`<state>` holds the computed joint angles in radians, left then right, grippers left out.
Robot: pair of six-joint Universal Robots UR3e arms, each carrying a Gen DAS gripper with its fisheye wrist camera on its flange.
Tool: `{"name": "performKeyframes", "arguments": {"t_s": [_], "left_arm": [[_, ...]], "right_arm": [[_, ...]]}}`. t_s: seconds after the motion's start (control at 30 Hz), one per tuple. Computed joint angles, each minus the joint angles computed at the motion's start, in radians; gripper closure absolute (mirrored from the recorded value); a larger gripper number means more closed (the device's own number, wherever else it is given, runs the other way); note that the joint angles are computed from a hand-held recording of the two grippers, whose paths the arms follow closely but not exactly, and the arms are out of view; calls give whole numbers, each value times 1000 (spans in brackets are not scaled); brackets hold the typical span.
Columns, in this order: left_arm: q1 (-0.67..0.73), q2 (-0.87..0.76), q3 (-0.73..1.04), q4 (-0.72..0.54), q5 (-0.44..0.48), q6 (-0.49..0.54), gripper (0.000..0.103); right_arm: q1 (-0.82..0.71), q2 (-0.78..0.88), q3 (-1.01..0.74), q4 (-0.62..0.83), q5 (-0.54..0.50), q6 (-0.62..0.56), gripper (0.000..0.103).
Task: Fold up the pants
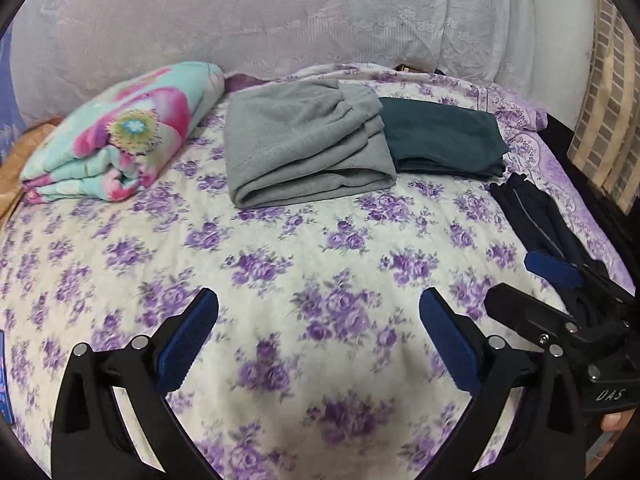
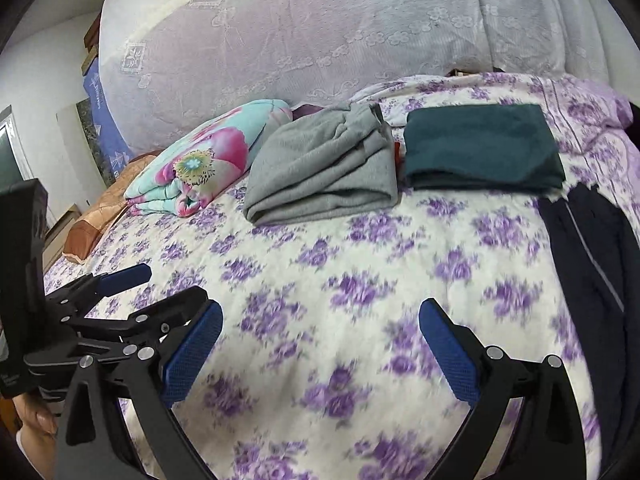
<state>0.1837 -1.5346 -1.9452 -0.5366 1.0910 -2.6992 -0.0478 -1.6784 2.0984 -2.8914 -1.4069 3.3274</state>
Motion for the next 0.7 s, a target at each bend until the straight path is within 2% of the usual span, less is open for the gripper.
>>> {"name": "performKeyframes", "arguments": {"t_s": [0.17, 0.3, 0.43, 0.7], "left_arm": [[27, 45, -86, 28, -5, -1, 5], [43, 61, -156, 111, 9, -29, 5], [45, 55, -222, 219, 33, -33, 5], [61, 13, -277, 327, 24, -41, 5]], "right_arm": [[28, -44, 106, -92, -62, 50, 4], [43, -67, 199, -200, -103, 73, 4], [117, -8, 259, -370, -233, 91, 4], [200, 66, 273, -534, -356, 67, 4]]}}
